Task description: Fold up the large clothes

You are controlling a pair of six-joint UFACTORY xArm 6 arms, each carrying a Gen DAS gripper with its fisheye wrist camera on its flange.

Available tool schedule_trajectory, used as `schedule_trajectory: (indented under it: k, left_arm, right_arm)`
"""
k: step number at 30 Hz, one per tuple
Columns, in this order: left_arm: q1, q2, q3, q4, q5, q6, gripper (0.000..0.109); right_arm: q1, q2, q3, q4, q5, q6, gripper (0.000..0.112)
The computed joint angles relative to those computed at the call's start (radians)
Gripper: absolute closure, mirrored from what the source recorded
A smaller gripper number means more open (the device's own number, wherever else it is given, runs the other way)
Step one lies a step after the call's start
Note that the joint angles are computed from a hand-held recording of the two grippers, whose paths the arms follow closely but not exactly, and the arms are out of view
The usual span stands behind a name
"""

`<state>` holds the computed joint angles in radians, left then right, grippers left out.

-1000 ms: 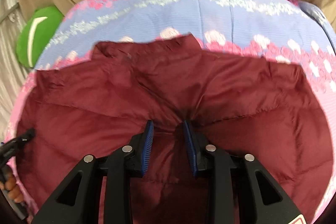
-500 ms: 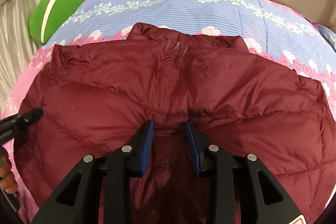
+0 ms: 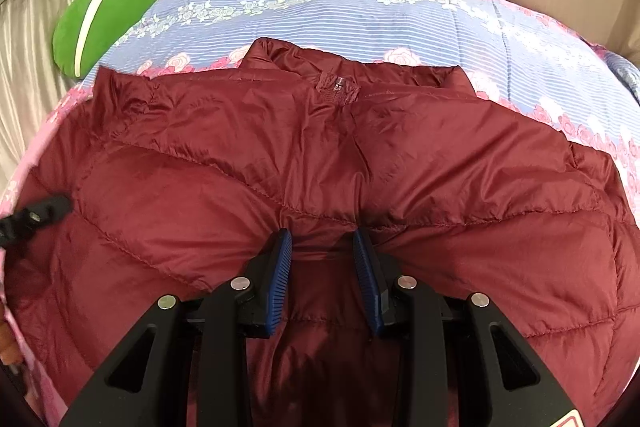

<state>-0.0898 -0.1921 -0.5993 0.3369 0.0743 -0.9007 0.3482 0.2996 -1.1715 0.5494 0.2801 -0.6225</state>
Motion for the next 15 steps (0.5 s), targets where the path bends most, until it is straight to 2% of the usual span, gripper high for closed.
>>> schedule_trajectory:
  k: [2,7,9,11,12,15]
  left_arm:
    - [-0.012,-0.033,-0.016,0.103,0.017,-0.085,0.1]
    - [-0.076,-0.092,-0.083,0.284,0.049,-0.198,0.1]
    - [-0.108,-0.079,-0.134,0.312,0.056,-0.204,0.1]
    - [-0.15,-0.044,-0.204,0.337,0.053,-0.199,0.1]
    - [-0.167,-0.027,-0.232,0.335,0.051,-0.185,0.1]
    - [-0.227,0.044,-0.331,0.275,0.047,-0.082,0.1]
  right_arm:
    - [0.003,0.001,0.003,-0.008,-0.012,0.003,0.08]
    - [0.006,0.003,0.008,-0.016,-0.025,0.005,0.079]
    - [0.001,0.003,0.0,-0.019,-0.006,0.004,0.079]
    - [-0.014,-0.009,-0.006,-0.003,0.039,-0.005,0.079]
    - [-0.04,-0.034,-0.011,0.054,0.104,-0.039,0.079]
    - [-0.125,-0.126,0.026,0.243,0.208,-0.174,0.079]
